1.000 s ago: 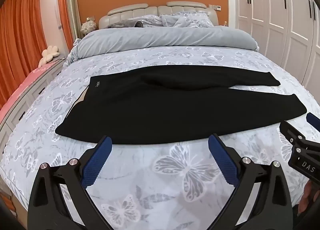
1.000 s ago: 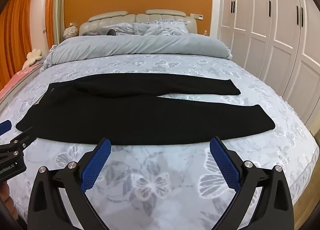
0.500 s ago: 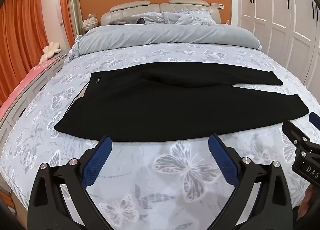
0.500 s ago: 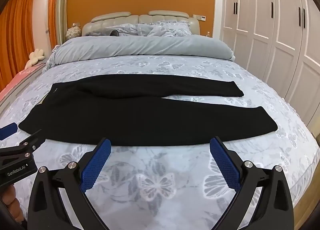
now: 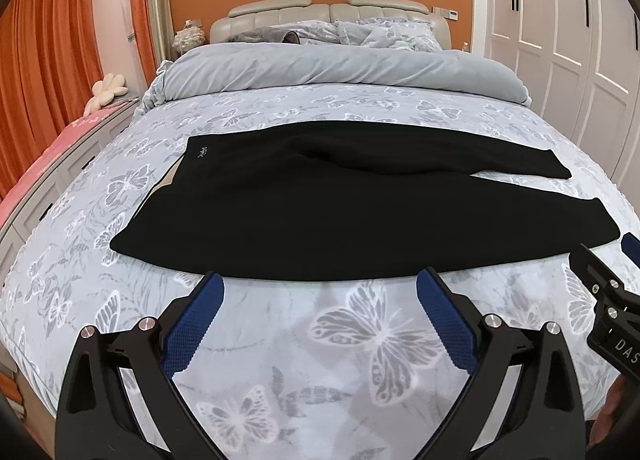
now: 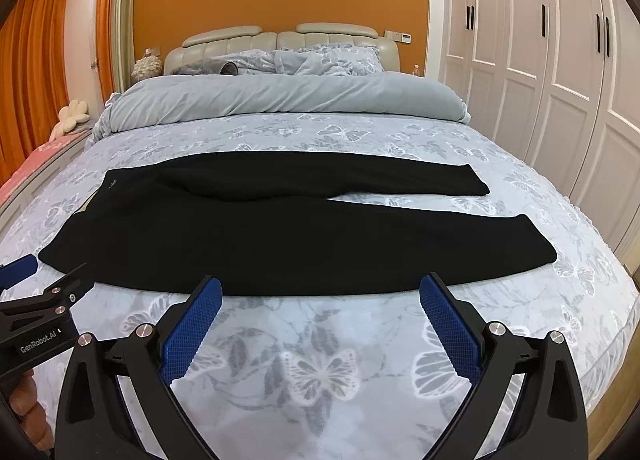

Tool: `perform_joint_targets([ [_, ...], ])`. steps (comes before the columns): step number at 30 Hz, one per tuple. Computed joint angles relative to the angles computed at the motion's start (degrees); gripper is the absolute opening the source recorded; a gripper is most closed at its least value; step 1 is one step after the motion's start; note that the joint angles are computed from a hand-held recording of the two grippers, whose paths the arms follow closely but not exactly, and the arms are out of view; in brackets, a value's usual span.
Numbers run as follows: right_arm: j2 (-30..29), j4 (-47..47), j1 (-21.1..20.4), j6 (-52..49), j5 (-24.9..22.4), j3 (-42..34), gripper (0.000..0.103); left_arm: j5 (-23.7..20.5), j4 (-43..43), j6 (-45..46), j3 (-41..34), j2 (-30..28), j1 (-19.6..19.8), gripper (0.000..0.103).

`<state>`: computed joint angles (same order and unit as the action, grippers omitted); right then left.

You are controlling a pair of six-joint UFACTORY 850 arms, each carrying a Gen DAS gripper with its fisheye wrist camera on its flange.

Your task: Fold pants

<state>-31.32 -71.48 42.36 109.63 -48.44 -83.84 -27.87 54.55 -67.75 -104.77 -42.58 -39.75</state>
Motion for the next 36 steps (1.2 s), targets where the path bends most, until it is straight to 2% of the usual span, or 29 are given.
perform_joint_targets([
  [36, -0.93, 0.12, 0.18, -0.30, 0.47, -1.16, 0.098, 0.21, 0.23, -0.81, 0.78, 0.57, 0.21, 0.095],
])
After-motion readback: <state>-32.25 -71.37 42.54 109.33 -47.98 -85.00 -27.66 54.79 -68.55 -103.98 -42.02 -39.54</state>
